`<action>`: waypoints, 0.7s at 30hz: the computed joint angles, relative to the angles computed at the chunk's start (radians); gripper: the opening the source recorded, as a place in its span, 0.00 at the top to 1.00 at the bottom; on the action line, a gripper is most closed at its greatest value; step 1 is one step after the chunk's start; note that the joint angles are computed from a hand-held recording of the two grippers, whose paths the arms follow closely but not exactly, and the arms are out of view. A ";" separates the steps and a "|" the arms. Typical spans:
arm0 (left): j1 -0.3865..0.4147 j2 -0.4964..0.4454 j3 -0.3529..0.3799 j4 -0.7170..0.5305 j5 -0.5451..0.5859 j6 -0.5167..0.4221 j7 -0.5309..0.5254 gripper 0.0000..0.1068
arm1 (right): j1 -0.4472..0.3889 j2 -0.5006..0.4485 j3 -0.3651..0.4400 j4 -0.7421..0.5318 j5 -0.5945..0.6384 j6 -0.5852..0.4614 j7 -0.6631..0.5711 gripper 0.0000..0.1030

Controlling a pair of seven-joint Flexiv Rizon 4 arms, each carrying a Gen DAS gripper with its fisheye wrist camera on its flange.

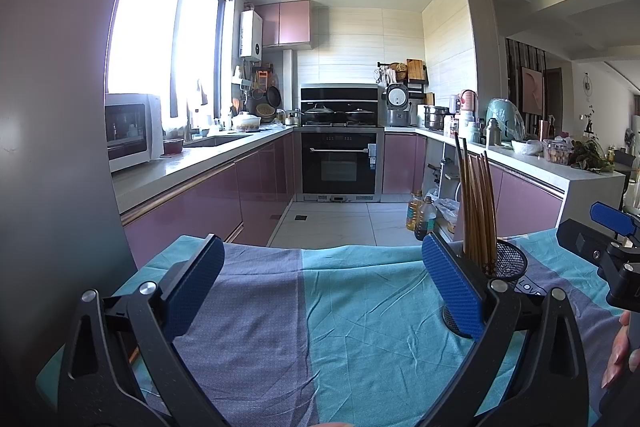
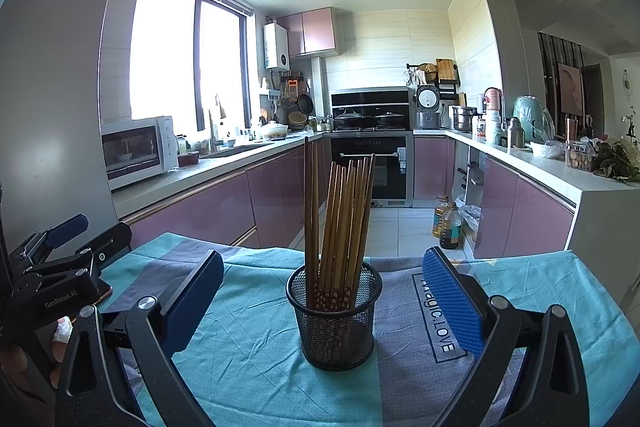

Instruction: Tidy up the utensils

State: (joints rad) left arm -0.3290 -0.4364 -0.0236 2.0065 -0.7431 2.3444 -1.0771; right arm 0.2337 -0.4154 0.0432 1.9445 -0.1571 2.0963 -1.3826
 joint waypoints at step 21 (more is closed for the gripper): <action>-0.008 -0.002 0.000 -0.003 -0.018 0.000 0.010 0.09 | 0.003 -0.001 -0.002 -0.003 0.005 -0.004 -0.002 0.06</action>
State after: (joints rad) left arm -0.3372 -0.4381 -0.0235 2.0034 -0.7609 2.3444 -1.0676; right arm 0.2369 -0.4162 0.0412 1.9418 -0.1522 2.0923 -1.3844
